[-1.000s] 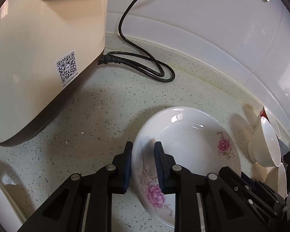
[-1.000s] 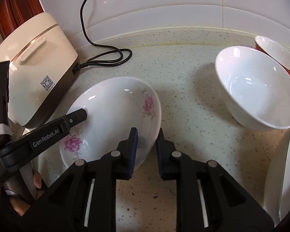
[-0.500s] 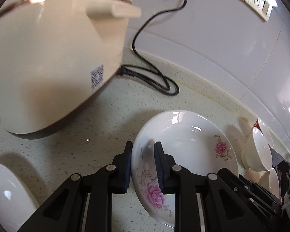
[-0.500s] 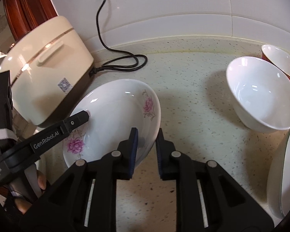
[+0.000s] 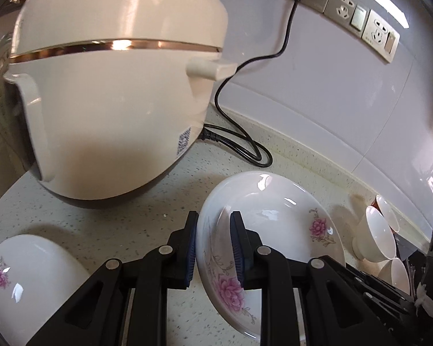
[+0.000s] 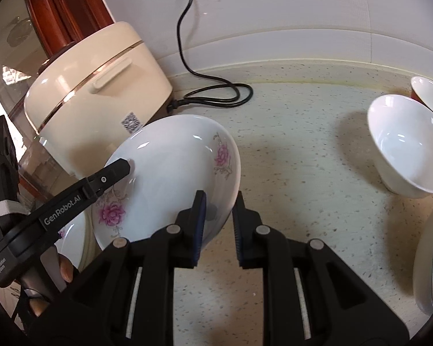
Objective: Organize plates and bowls
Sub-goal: 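Carry the small plate with both tools to the plate stack by the cooker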
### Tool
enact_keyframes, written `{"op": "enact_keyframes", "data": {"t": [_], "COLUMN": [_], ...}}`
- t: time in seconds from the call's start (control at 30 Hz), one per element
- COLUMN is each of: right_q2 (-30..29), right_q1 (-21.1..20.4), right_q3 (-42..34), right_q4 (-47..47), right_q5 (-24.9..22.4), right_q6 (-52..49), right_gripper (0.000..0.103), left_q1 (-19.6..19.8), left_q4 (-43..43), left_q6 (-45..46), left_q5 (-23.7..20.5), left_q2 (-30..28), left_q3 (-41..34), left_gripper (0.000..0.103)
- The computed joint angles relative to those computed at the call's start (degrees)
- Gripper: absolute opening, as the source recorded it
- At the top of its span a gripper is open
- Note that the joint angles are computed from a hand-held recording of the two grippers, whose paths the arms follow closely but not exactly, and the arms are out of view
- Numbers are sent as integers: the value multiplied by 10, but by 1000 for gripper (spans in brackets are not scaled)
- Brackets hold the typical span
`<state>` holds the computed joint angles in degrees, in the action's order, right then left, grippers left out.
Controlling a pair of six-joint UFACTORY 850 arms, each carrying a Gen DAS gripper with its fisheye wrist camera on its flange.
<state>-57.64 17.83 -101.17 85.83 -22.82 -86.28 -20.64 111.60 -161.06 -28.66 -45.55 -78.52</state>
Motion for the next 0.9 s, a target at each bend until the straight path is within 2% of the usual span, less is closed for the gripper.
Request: {"op": "enact_keyframes", "data": {"t": [0.6,0.9], "right_q2": [31,33], "right_q1": [22,27], "right_q3": [53,61], "right_q4": [84,84], "right_q5": [-42,-69], "right_q6": [-128,-144], "right_gripper": [22,22], "left_q1": [-9,-22], "left_q4": [-7,-19], "left_q6": [-14,-9], "left_q5": [-52,-86], "left_q2": [58,93], "left_q3": [91,132], "left_gripper": [23,23]}}
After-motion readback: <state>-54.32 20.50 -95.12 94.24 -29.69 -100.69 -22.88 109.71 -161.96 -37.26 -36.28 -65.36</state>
